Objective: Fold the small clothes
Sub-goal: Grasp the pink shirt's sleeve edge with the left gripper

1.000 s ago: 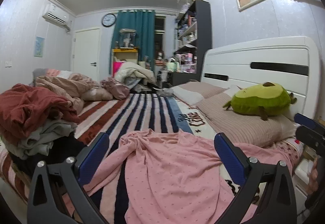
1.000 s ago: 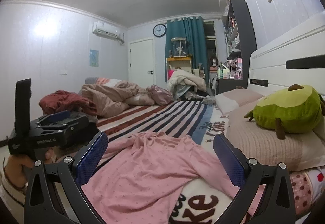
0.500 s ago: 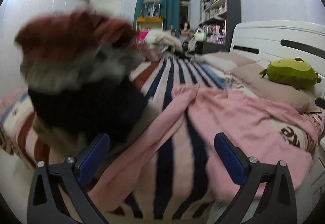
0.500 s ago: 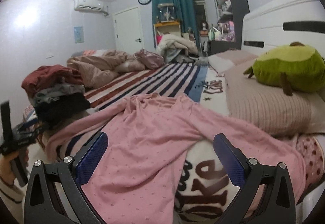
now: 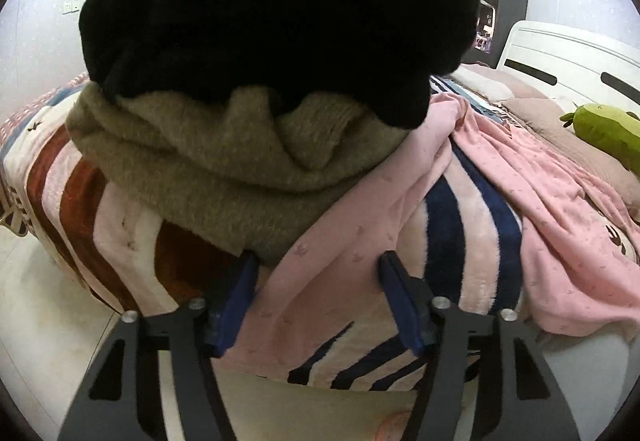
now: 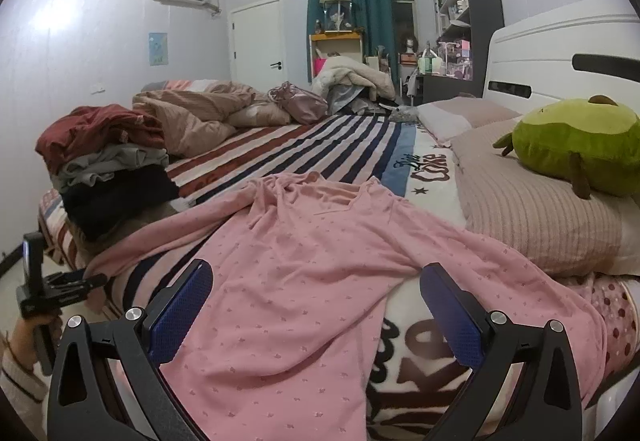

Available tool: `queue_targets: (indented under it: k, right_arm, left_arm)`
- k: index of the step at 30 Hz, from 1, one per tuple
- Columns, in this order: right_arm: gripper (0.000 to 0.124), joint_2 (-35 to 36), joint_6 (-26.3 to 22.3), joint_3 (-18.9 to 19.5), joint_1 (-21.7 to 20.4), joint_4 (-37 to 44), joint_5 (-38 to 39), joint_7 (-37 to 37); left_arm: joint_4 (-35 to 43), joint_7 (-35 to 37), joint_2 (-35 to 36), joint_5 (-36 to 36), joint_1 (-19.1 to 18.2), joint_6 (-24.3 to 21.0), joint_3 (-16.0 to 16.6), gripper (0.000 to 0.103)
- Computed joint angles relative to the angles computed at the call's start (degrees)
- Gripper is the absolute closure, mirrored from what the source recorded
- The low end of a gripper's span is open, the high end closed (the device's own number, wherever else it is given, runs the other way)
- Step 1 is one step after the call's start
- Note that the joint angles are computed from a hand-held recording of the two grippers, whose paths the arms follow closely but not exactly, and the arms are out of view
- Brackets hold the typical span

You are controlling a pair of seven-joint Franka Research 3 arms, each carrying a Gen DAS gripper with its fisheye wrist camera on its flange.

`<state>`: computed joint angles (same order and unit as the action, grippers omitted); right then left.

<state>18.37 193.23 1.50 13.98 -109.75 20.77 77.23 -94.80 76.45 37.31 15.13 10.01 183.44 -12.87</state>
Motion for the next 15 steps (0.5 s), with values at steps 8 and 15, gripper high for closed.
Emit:
queue_targets:
  k: [8,15]
  right_arm:
    - [0.021,0.0,1.0,7.5,-7.7,-0.9,-2.8,3.1]
    - [0.021,0.7,3.8,17.8,-19.6,-2.8,-12.6,11.5]
  left_arm:
    - [0.0,0.0,-0.8,-0.4,-1.1,-1.2,-0.3,0.083]
    - [-1.6,3.5,-4.0,-1.2,2.6,-1.7,-7.0,0.095]
